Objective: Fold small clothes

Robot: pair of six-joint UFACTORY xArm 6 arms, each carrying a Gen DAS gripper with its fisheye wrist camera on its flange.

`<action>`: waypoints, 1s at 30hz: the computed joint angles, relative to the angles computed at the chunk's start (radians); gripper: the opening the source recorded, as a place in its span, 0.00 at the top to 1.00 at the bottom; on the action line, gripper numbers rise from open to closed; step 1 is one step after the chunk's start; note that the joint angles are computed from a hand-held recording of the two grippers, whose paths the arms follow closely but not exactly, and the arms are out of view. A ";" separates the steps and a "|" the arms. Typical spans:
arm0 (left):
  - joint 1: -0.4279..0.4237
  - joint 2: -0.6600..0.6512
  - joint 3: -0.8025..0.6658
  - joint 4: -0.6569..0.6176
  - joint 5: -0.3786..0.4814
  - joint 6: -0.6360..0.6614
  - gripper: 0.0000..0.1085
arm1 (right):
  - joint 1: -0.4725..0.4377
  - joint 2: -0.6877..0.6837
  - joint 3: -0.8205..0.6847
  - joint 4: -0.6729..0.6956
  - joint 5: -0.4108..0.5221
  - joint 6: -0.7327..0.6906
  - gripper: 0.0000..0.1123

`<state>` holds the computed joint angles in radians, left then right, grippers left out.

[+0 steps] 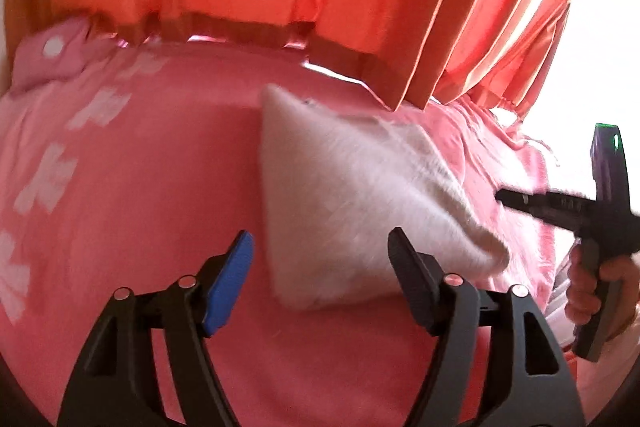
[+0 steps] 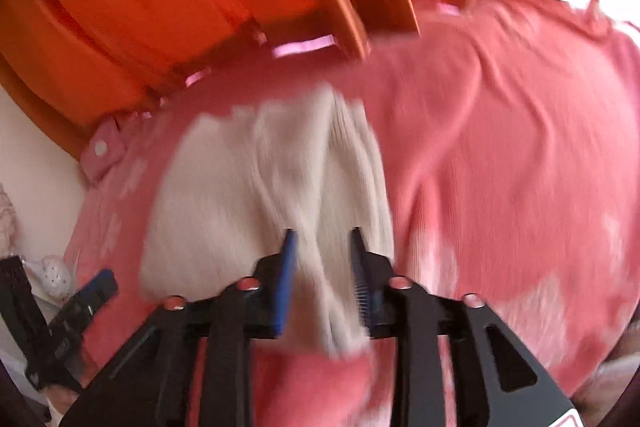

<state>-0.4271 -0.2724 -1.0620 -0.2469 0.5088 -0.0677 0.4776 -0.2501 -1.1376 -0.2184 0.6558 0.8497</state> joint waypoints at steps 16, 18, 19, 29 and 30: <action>-0.048 0.195 -0.160 0.206 0.055 -0.228 0.35 | -0.095 0.284 -0.201 0.171 -0.065 -0.217 0.93; -0.056 0.208 -0.167 0.249 0.067 -0.262 0.34 | -0.083 0.300 -0.178 0.128 -0.058 -0.202 0.93; -0.066 0.208 -0.166 0.321 0.069 -0.306 0.33 | -0.072 0.287 -0.186 0.084 -0.041 -0.178 0.92; -0.085 0.204 -0.166 0.450 0.118 -0.397 0.32 | 0.067 0.062 -0.035 0.012 0.093 -0.131 0.87; -0.091 0.206 -0.166 0.468 0.126 -0.415 0.32 | 0.063 0.102 -0.029 0.032 0.130 -0.150 0.93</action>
<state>-0.5178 -0.0666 -1.2284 0.2214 0.6347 -0.4827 0.5405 -0.1481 -1.1666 -0.1866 0.7857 0.6995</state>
